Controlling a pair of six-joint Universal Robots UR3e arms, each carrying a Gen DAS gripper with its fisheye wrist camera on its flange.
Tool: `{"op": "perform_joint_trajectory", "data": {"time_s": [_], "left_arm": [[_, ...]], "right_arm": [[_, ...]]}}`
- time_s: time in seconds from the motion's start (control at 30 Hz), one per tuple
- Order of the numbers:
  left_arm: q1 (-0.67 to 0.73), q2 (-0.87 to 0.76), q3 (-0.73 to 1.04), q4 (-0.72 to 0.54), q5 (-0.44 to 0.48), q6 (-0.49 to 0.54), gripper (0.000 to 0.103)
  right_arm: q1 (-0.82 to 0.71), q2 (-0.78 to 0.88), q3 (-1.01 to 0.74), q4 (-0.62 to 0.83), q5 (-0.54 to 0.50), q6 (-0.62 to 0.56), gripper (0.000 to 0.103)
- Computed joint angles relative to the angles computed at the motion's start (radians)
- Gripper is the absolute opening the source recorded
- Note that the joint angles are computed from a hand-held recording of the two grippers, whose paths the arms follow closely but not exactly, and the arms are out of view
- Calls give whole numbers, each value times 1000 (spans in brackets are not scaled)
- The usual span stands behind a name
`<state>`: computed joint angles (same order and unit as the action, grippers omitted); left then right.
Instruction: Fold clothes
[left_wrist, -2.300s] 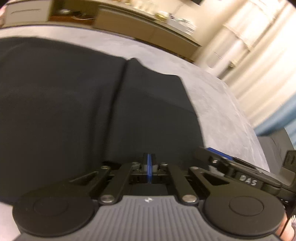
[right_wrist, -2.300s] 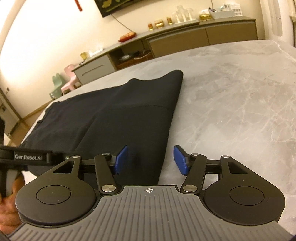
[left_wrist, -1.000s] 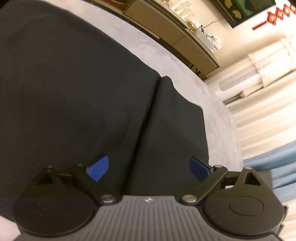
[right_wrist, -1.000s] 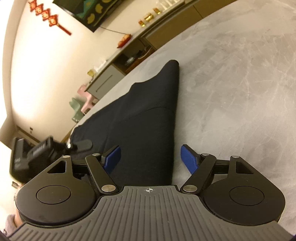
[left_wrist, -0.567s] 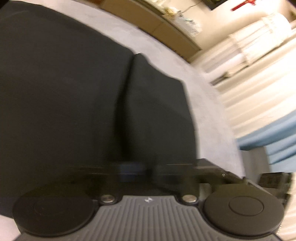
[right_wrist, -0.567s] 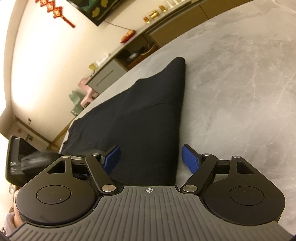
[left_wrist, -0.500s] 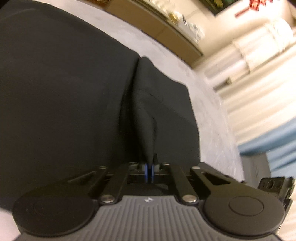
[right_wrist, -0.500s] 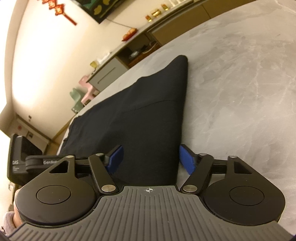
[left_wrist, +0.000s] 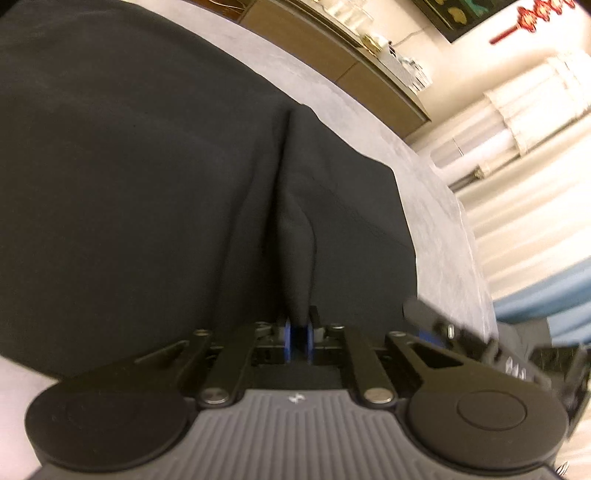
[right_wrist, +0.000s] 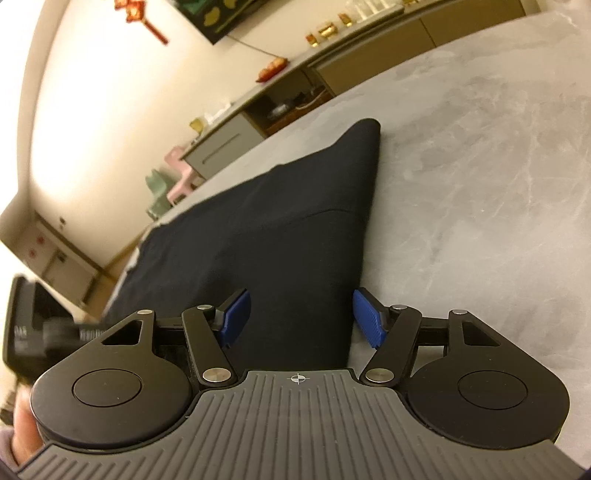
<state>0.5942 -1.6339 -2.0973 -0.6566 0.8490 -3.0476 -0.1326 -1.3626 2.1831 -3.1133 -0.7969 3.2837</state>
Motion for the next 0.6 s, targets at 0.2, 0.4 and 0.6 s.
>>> {"op": "perform_joint_trajectory", "data": {"time_s": [0.2,0.4,0.6], "left_arm": [[46,95,-52,-67,6,79,21],[134,223,-101,-145,-4,122,34],[247,375,-137,-282,-42,193,43]], "right_arm": [[24,121,-113,-12,44,44,54],[65,69,-124,45,-118,24,4],[16,-8,-127,163,-169,-32,3]]}}
